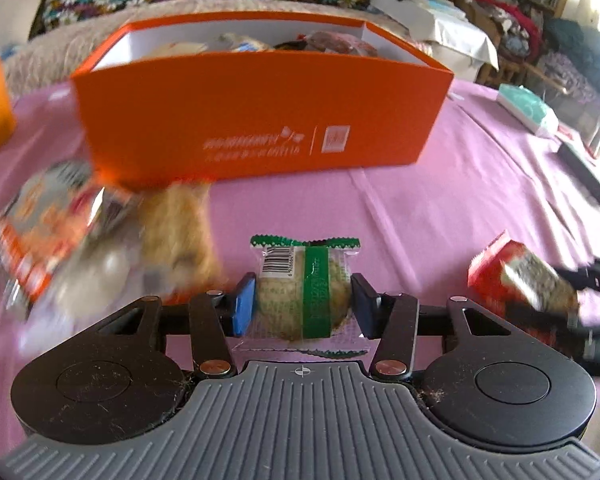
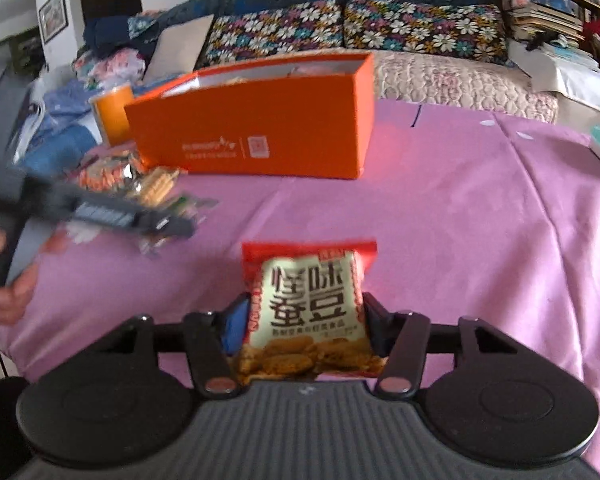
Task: Organize snacks
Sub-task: 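Grasp the green-banded rice cake with left gripper while right grasps the red bean bag, then carry rice cake and red bean bag into the orange box, open both grippers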
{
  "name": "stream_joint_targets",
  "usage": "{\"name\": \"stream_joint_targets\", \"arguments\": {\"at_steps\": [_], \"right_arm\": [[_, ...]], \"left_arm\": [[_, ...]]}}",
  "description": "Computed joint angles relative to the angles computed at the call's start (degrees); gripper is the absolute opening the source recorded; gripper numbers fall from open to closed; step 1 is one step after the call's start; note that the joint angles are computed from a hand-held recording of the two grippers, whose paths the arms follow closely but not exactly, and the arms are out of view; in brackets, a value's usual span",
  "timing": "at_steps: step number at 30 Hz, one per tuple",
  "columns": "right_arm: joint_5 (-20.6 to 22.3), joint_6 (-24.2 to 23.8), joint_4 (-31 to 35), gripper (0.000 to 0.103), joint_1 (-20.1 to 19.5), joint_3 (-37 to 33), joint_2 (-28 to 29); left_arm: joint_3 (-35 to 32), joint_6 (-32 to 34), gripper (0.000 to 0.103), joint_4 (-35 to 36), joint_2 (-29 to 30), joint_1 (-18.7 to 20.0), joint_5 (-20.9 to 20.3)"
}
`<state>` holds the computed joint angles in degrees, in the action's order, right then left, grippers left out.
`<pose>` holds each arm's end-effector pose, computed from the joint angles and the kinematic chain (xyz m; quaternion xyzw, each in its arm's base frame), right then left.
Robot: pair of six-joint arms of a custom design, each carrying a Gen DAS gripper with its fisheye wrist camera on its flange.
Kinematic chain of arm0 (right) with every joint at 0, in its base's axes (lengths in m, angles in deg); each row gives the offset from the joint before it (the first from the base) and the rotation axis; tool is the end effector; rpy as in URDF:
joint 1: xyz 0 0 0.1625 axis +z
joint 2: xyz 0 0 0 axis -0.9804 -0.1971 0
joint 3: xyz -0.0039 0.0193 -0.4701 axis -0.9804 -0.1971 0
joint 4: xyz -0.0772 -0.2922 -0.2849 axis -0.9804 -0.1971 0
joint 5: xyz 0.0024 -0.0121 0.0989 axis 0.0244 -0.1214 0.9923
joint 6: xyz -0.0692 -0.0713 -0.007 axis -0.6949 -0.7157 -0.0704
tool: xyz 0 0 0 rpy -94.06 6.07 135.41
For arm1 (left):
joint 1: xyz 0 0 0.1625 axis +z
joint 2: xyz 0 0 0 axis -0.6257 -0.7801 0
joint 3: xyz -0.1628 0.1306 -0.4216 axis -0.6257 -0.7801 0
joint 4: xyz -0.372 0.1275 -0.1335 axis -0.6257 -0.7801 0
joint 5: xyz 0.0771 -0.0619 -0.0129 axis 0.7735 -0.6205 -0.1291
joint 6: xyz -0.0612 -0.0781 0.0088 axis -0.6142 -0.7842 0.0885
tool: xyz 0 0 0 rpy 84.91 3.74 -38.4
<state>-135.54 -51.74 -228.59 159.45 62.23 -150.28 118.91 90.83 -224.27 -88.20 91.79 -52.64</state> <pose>0.0127 -0.6395 0.3223 0.1932 -0.8677 0.3746 0.2634 -0.3324 -0.7523 0.0112 0.2871 0.9014 -0.2442 0.2133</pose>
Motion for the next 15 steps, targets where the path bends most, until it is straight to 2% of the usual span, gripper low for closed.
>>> {"name": "stream_joint_targets", "arguments": {"at_steps": [2, 4, 6, 8, 9, 10, 11, 12, 13, 15], "right_arm": [[1.6, 1.8, -0.4, 0.056, -0.3, 0.2, -1.1], [3.4, 4.0, -1.1, 0.03, -0.1, -0.7, -1.2], [5.5, 6.6, -1.8, 0.029, 0.3, -2.6, -0.6], [4.5, 8.1, 1.0, 0.03, 1.3, -6.1, 0.8], [3.2, 8.6, 0.7, 0.033, 1.8, -7.3, 1.8], [2.9, 9.4, 0.4, 0.048, 2.1, -8.1, 2.4], [3.7, 10.0, 1.2, 0.058, 2.0, -8.5, 2.4], [4.1, 9.8, 2.0, 0.076, 2.0, -8.5, 2.2], [3.4, 8.6, 1.7, 0.089, 2.2, -8.1, 2.1], [0.8, 4.6, -0.7, 0.095, 2.4, -6.0, 1.8]], "left_arm": [[3.3, -1.7, 0.007, -1.3, -2.5, 0.1, -1.6], [5.0, -2.0, 0.007, -3.0, -4.2, 0.0, -2.2], [5.1, -1.1, 0.007, -3.8, -5.0, -0.1, -2.4], [4.4, -0.1, 0.008, -2.2, -5.4, -0.1, -1.6], [4.4, -0.3, 0.008, -1.2, -5.7, 0.0, -2.2], [4.8, -0.2, 0.008, -0.1, -6.1, 0.2, -3.4], [5.5, 0.3, 0.009, 0.2, -6.4, 0.3, -4.4], [6.3, 1.0, 0.011, -0.4, -6.5, 0.3, -4.5], [6.9, 1.8, 0.014, -1.1, -6.3, 0.1, -4.1], [8.0, 3.1, 0.024, -2.8, -5.6, -0.2, -2.7]]}}
